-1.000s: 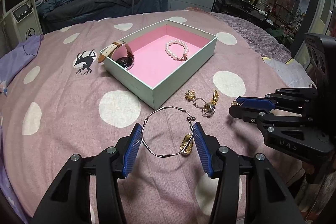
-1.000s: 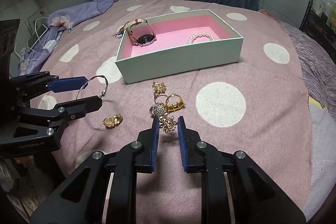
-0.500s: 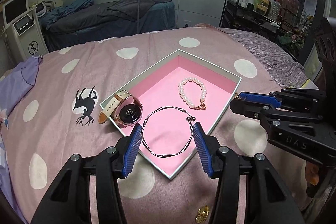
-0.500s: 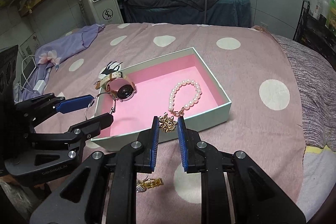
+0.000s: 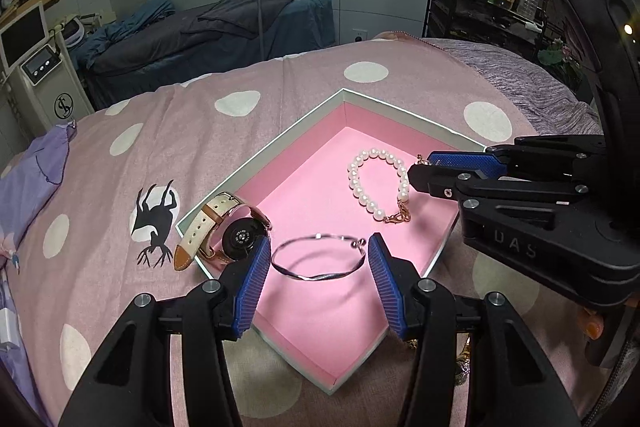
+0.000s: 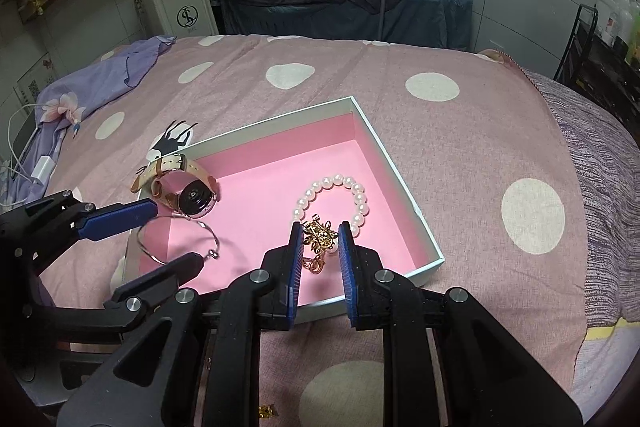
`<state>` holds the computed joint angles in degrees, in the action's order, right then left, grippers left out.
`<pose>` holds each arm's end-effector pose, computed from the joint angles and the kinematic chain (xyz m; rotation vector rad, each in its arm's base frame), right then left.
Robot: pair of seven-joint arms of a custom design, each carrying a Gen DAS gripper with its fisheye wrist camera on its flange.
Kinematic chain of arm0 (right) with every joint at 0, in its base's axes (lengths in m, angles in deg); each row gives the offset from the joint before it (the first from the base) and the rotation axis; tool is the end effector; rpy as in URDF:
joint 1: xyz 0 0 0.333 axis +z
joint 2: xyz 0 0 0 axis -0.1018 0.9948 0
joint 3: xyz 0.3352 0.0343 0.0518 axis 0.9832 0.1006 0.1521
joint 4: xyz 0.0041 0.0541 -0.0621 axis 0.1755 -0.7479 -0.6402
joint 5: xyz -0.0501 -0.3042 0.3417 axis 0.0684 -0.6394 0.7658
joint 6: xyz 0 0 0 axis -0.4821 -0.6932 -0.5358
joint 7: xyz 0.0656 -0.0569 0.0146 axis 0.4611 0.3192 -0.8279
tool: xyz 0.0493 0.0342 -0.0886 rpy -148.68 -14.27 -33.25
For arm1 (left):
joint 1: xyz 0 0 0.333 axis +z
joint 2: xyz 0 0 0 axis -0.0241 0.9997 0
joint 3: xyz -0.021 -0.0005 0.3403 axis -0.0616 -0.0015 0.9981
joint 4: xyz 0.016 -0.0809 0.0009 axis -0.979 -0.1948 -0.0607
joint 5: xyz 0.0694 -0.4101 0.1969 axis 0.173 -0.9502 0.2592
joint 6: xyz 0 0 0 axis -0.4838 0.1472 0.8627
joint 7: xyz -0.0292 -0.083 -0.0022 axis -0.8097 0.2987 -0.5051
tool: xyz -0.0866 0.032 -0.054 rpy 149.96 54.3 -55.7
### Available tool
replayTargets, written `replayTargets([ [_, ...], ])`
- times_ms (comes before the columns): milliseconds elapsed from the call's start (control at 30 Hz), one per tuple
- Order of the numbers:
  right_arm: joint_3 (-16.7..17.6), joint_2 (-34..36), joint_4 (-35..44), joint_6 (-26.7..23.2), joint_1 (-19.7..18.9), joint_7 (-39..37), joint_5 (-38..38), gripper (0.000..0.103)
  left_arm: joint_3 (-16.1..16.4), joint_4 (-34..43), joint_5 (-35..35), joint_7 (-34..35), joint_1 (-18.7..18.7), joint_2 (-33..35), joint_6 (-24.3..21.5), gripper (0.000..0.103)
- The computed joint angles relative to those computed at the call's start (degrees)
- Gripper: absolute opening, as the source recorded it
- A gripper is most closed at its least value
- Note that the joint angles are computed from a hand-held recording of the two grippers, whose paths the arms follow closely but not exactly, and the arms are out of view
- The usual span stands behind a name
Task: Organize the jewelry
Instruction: 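Carry the bangle and earring into the pink box and open both tools, then move the left tool to the gold shoe charm while the right tool reaches a gold ring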
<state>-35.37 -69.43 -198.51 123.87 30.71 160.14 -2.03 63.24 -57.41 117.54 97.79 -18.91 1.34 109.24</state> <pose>0.4949 0.4764 0.3919 -1.9926 1.5357 -0.4513 0.4571 -0.3688 0.3884 -1.4932 2.1171 -0.7682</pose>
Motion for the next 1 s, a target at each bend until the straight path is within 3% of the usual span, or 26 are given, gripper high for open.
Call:
replayTargets([
  [200, -0.45, -0.29, 0.15, -1.12, 0.53, 1.39, -3.07, 0.022, -0.19, -0.05, 3.32, -2.37, 0.0, -0.48, -1.02, 0.065],
  [300, -0.9, -0.85, 0.09, -1.79, 1.1, 4.52, -6.78, 0.054, -0.49, -0.52, 5.33, -4.4, 0.22, -1.38, -1.43, 0.075],
  [567, 0.61, -3.48, -1.52, -2.77, 0.0, 10.24, -10.93, 0.055, -1.83, -4.35, 5.59, -7.24, 1.6, -6.36, -0.61, 0.088],
  [1000, 5.73, -12.3, -11.87, -0.17, -3.81, 14.86, -9.57, 0.056, -7.43, -12.78, -3.45, -5.63, 5.52, -15.46, 2.57, 0.089],
])
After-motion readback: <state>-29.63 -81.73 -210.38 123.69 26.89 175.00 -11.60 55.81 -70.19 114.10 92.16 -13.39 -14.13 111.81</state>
